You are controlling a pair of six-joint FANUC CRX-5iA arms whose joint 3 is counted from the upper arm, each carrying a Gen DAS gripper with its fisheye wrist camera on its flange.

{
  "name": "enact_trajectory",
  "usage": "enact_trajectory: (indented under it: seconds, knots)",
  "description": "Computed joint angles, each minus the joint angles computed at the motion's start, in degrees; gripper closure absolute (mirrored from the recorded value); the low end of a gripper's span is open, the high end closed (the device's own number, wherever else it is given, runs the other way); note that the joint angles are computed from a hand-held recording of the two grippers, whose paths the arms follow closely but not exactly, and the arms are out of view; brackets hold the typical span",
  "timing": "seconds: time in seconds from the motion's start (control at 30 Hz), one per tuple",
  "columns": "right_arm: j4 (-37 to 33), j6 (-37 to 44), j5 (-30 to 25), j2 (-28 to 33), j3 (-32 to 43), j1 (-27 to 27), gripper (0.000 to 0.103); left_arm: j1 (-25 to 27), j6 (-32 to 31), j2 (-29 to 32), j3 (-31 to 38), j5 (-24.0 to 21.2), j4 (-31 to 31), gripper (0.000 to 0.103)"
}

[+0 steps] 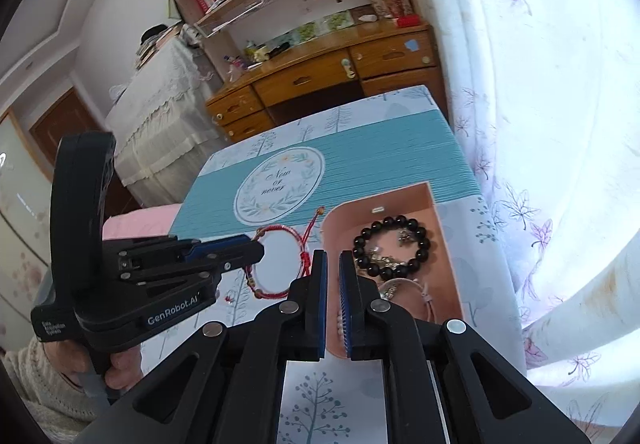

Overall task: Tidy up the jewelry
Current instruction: 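Carry the red bracelet into the pink box while the right tool drops pearls in, then move the left tool to the gold coin pendant while the right tool reaches the ring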

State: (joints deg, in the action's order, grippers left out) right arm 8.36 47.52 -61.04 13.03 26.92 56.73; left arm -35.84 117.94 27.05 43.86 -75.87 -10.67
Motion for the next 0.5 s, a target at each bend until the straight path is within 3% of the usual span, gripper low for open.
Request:
enact_trajectory:
  seconds: [0.3,0.5]
  knots:
    - [3.17,-5.2,2.43,-0.5,-2.28,-1.85,0.097,0.19,-2.5,1.33,-2.17,4.46,3.28,0.095]
    - [3.98,-7.88,2.57,-1.5,-4.29,-2.11,0.097,-0.11,-3.58,6.11,2.61,3.71,3.95,0.095]
